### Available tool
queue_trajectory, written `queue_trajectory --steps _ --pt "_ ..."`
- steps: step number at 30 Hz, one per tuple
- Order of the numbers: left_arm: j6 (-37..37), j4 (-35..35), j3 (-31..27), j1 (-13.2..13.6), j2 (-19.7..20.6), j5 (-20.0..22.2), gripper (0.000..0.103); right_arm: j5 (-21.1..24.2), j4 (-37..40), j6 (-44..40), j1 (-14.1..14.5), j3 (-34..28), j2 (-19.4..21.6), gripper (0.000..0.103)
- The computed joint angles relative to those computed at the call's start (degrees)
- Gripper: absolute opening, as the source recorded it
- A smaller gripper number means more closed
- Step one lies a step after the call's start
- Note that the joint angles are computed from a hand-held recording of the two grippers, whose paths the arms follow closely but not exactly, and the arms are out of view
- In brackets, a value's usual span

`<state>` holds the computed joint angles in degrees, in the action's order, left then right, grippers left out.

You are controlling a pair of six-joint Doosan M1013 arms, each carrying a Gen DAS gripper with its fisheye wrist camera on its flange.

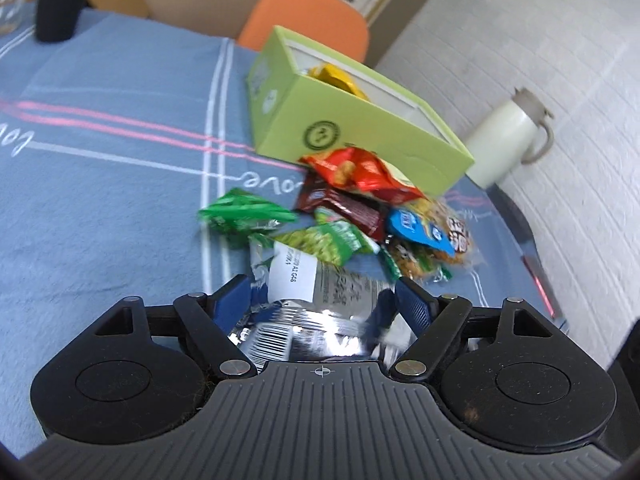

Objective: Organize snacks
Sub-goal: 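Lower the left gripper onto the silver foil bag and close on it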

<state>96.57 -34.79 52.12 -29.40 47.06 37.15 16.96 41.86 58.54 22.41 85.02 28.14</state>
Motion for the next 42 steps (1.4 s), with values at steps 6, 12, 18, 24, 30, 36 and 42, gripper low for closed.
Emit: queue_trajectory --steps 6,12,18,24,30,36,42 --pt "-1.7 3.1 -1.4 -1.2 0.5 -1.6 0.059 -1.2 -9.4 10.8 0.5 3.5 -2.4 0.093" --pt "-6.9 0.3 8.5 -0.6 -5.0 -10.8 0.064 -6.4 -15.6 14.3 -0.1 5.0 -4.0 0.093" --pt "-15.9 1.7 12.8 -0.5 -7.0 -10.5 0.057 -6.5 -13.4 7.3 -0.6 0.3 -0.3 0.093" --pt "-23.9 12.5 10.6 -1.2 -5.7 -7.9 0.054 -4.6 -12.2 11.4 -1.2 0.1 0.6 0.093" --pt "-23.5 16.9 8.6 -1.3 -4.7 -6.4 0.056 -4.2 -14.3 13.0 -0.2 1.1 0.0 0.094" --pt "-15.0 5.3 11.4 -0.5 -6.5 -9.5 0.069 -6.2 -14.0 14.3 -0.4 1.9 -0.9 0.093" --pt "-10.9 -1.7 9.8 -0.8 -5.1 -5.9 0.065 -3.8 -17.8 14.8 -0.3 -0.2 0.4 0.093"
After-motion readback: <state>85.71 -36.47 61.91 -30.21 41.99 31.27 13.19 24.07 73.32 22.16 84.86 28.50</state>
